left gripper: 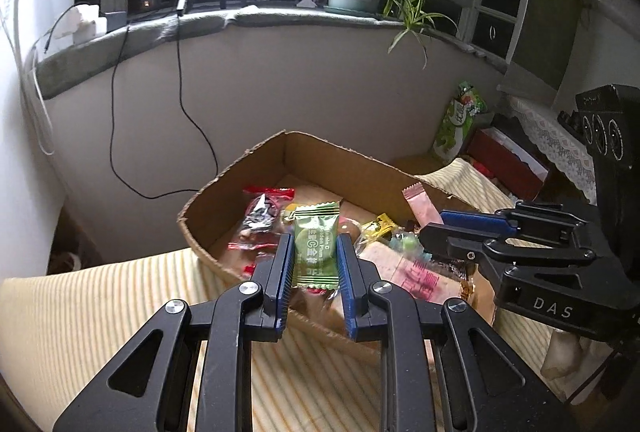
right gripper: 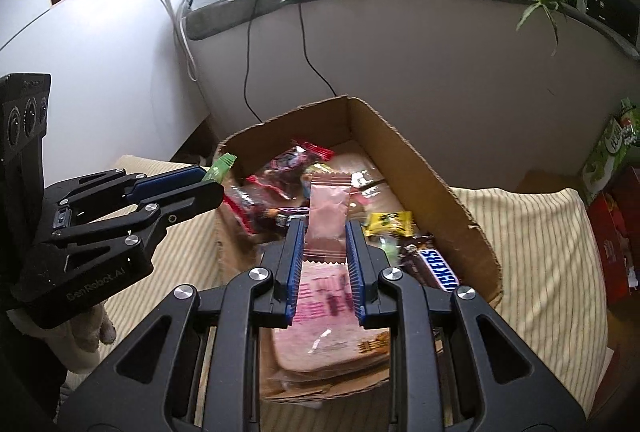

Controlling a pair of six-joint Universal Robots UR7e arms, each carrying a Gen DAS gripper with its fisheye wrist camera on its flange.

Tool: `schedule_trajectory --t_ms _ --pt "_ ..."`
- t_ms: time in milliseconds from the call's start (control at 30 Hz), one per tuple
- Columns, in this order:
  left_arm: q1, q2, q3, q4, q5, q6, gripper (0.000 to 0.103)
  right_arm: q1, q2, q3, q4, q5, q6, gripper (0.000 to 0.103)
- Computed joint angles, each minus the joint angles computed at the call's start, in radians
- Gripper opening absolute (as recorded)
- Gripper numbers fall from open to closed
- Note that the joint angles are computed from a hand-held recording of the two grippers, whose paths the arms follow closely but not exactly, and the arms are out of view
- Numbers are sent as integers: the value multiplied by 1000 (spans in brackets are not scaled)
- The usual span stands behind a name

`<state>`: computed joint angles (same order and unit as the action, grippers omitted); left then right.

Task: Organize snacks
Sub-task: 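Carry the green candy and pink candy over the box with both tools, then open both tools to drop the green candy and pink candy into the box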

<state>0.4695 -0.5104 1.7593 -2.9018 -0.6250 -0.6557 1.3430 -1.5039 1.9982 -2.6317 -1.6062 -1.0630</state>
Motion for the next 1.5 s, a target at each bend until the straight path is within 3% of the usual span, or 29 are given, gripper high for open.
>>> schedule_trajectory --t_ms 500,1167,1400,1500 --pt "30 46 -78 32 -22 41 20 -30 40 -50 14 -7 15 22" --pt "30 51 -90 60 -25 39 21 -36 46 -59 28 -19 22 22" --pt "25 46 -85 77 -16 23 33 -37 40 -52 16 -32 25 23" --pt "21 42 -82 86 -14 14 36 -40 35 -48 8 -32 26 33"
